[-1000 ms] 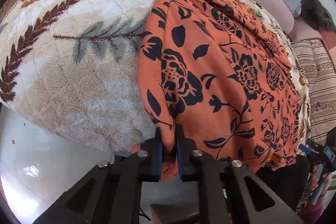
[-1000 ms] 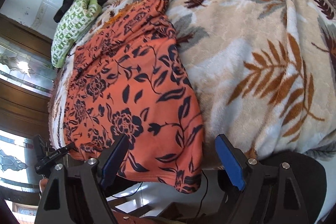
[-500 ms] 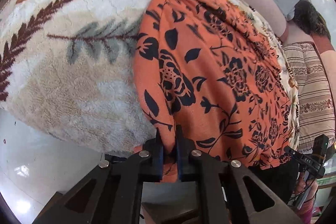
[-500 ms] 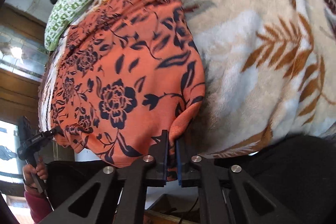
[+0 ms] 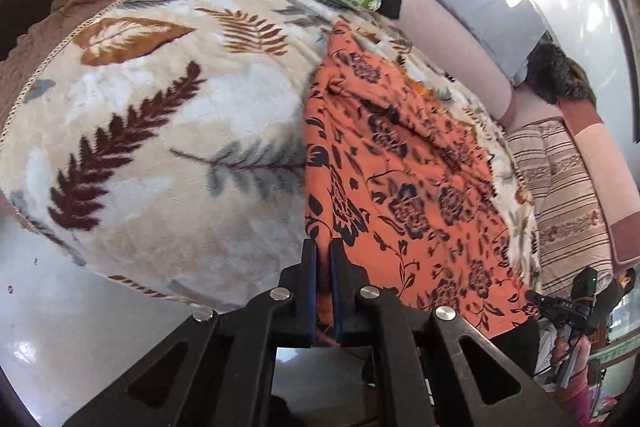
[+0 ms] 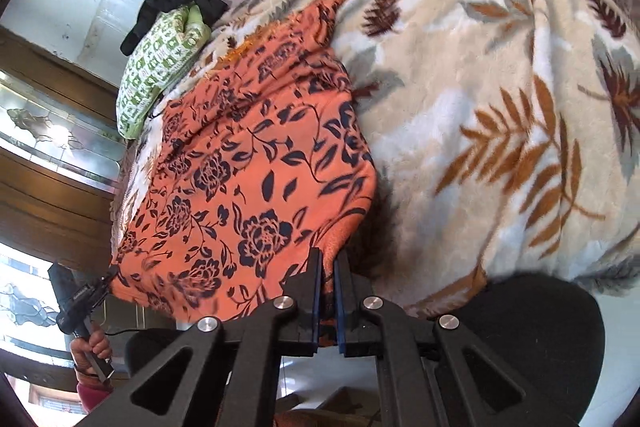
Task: Fold small clothes
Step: 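Grasp the shirt's hem with both grippers and lift it toward the collar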
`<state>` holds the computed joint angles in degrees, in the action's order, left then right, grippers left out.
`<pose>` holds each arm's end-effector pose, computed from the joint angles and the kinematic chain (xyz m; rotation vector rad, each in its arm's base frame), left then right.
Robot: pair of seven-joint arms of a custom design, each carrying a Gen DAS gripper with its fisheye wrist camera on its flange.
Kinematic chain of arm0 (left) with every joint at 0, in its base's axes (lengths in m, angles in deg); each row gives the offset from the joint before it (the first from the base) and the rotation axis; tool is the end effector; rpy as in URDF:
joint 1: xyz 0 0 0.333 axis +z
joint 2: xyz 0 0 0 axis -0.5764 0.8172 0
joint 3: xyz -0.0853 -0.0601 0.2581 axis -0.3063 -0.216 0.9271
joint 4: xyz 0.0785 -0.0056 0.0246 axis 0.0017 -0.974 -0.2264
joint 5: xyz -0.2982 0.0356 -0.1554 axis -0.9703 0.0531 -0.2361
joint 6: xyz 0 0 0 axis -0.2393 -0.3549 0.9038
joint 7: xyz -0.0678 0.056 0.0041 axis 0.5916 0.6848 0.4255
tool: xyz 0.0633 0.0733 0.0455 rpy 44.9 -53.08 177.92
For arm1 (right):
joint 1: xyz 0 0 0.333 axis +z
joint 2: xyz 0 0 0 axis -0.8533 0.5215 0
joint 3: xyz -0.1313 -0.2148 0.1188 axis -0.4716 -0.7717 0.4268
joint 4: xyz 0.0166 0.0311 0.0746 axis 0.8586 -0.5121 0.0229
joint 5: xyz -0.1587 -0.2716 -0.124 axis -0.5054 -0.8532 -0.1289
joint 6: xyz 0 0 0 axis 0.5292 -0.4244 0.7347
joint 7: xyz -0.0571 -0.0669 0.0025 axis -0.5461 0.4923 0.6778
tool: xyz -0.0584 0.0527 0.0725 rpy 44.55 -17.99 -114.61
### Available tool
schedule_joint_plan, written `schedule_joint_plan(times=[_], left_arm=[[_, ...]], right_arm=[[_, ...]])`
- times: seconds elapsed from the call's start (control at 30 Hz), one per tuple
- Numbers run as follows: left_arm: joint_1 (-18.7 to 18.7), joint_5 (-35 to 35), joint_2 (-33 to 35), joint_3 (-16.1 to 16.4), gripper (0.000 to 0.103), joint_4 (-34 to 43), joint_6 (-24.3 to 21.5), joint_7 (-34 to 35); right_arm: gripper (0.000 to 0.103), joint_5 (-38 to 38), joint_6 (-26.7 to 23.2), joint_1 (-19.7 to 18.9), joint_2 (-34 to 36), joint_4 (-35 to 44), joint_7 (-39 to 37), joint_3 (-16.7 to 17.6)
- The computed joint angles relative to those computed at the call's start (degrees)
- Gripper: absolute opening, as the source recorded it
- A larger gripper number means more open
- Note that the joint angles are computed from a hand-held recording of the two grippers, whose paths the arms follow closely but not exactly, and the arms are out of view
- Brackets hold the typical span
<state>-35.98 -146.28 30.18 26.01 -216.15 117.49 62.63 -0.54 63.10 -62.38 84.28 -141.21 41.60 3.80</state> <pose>0.5051 -0.0472 0.3340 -2.3449 1.7309 -1.0162 0.5878 0.0128 0.3448 -1.6873 1.8832 0.2226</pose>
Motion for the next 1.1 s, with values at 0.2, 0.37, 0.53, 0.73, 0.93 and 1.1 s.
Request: schedule_joint_plan(times=[0.2, 0.37, 0.53, 0.73, 0.93, 1.1], left_arm=[[-0.1, 11.7, 2.6, 2.3, 0.004, -0.8, 0.6, -14.3], [-1.0, 28.0, 3.4, 5.0, 0.069, -0.9, -1.1, -27.8], [-2.3, 40.9, 6.4, 6.7, 0.079, 1.5, -1.3, -36.9], [0.3, 44.1, 13.4, 3.5, 0.079, 9.6, -9.4, -35.2], [-0.5, 46.8, 15.6, 4.8, 0.079, 12.7, -12.5, -36.2], [-0.7, 47.5, 14.3, 4.2, 0.051, 11.2, -11.6, -34.9]], right_arm=[[0.006, -2.3, -3.5, -0.5, 3.2, 2.4, 3.7, -0.3], [0.007, -4.6, -1.8, 0.1, 4.6, 3.3, 6.4, -0.2], [0.011, -3.9, 2.0, -1.1, 5.2, 2.9, 4.4, 1.7], [0.084, 4.4, 4.4, -2.5, 5.4, 2.1, -0.2, 3.7], [0.083, 3.8, 3.6, -1.9, 5.2, 2.2, 0.7, 2.9], [0.083, 4.8, 2.1, -2.1, 5.9, 2.4, 0.0, 3.1]])
